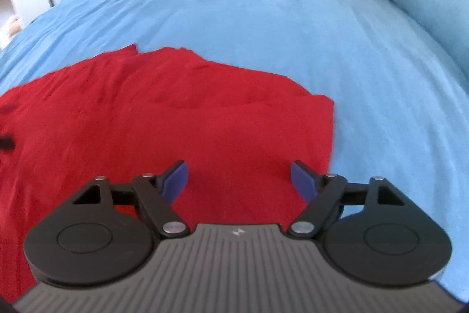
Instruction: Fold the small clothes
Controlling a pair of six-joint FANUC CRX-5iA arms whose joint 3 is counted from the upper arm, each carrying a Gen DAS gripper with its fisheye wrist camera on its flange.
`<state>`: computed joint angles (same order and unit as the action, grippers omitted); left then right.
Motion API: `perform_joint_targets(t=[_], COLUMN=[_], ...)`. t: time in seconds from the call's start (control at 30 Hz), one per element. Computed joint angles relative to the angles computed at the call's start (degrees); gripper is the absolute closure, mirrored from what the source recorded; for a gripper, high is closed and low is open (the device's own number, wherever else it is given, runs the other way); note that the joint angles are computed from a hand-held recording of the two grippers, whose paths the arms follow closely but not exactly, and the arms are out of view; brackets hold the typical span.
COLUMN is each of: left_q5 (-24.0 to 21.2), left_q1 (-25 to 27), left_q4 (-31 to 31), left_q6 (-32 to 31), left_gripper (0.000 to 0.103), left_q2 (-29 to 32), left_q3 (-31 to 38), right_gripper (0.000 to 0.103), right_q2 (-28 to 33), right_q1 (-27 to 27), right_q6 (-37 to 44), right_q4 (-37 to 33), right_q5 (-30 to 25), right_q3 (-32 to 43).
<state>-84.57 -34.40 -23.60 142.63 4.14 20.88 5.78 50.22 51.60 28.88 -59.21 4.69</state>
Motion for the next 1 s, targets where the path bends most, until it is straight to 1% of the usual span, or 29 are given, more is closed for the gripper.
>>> perform_joint_targets(t=[0.03,0.07,0.13,0.2,0.23,0.3,0.4,0.47,0.5,0.53,0.63,0.67,0.73,0.8,0.83,0.93,1.0], left_q5=[0.09,0.28,-0.62,-1.44,-1.47,-2.08,-5.58,-8.69,-8.45,-10.26,-16.92,-18.94,-21.28,-21.06,-20.43,-18.87,-17.94], left_q1=[-0.01,-0.3,-1.32,-2.1,-2.42,-3.35,-4.69,-4.85,-3.69,-3.51,-2.94,-2.25,-0.33,2.35,3.28,7.72,10.0], left_q4=[0.08,-0.31,-1.2,-1.89,-2.22,-3.72,-6.74,-7.99,-6.36,-7.24,-9.66,-10.07,-10.4,-10.07,-10.56,-11.27,-11.86], left_q6=[0.13,-0.22,-1.63,-2.99,-2.8,0.16,7.22,12.71,15.52,17.96,21.89,22.92,25.71,28.06,30.42,34.75,38.42], left_gripper=[0.005,0.002,0.0,0.0,0.0,0.0,0.0,0.0,0.0,0.0,0.0,0.0,0.0,0.0,0.0,0.001,0.002], left_q2=[0.19,0.31,1.18,1.13,0.58,-1.51,-5.57,-8.99,-11.7,-13.87,-18.07,-19.66,-23.97,-28.7,-31.73,-38.11,-41.54], left_q3=[-0.24,-0.36,0.55,0.74,0.58,-0.01,-0.44,-0.87,-2.2,-2.67,-3.33,-4.18,-7.66,-11.62,-14.21,-19.43,-22.76], right_gripper=[0.006,0.0,0.0,0.0,0.0,0.0,0.0,0.0,0.0,0.0,0.0,0.0,0.0,0.0,0.0,0.0,0.0], right_q2=[0.83,1.17,0.82,0.16,0.3,0.51,-1.27,-0.73,-0.36,0.42,3.53,4.73,6.85,9.3,10.56,13.26,13.98], right_q1=[-0.11,0.03,0.52,0.75,0.87,1.41,2.97,4.67,5.43,6.45,9.19,10.23,12.23,13.5,14.16,16.13,17.21], right_q6=[-0.93,-2.17,-4.72,-6.65,-6.62,-5.63,-1.07,3.49,5.62,8.24,14.78,15.65,16.2,17.61,18.04,19.14,19.63], right_q4=[1.09,3.1,6.98,8.39,8.18,7.51,4.02,-0.28,-2.41,-5.1,-12.0,-13.47,-15.33,-17.68,-18.48,-19.94,-20.14], right_q5=[0.77,1.79,3.88,4.94,4.37,2.78,3.15,1.02,0.44,-0.93,-4.32,-5.19,-6.11,-7.3,-7.95,-9.18,-8.29], right_q3=[-0.35,-1.56,-4.68,-6.3,-5.78,-3.93,-1.63,2.91,4.88,7.65,15.09,17.02,19.73,22.85,24.34,27.32,27.36])
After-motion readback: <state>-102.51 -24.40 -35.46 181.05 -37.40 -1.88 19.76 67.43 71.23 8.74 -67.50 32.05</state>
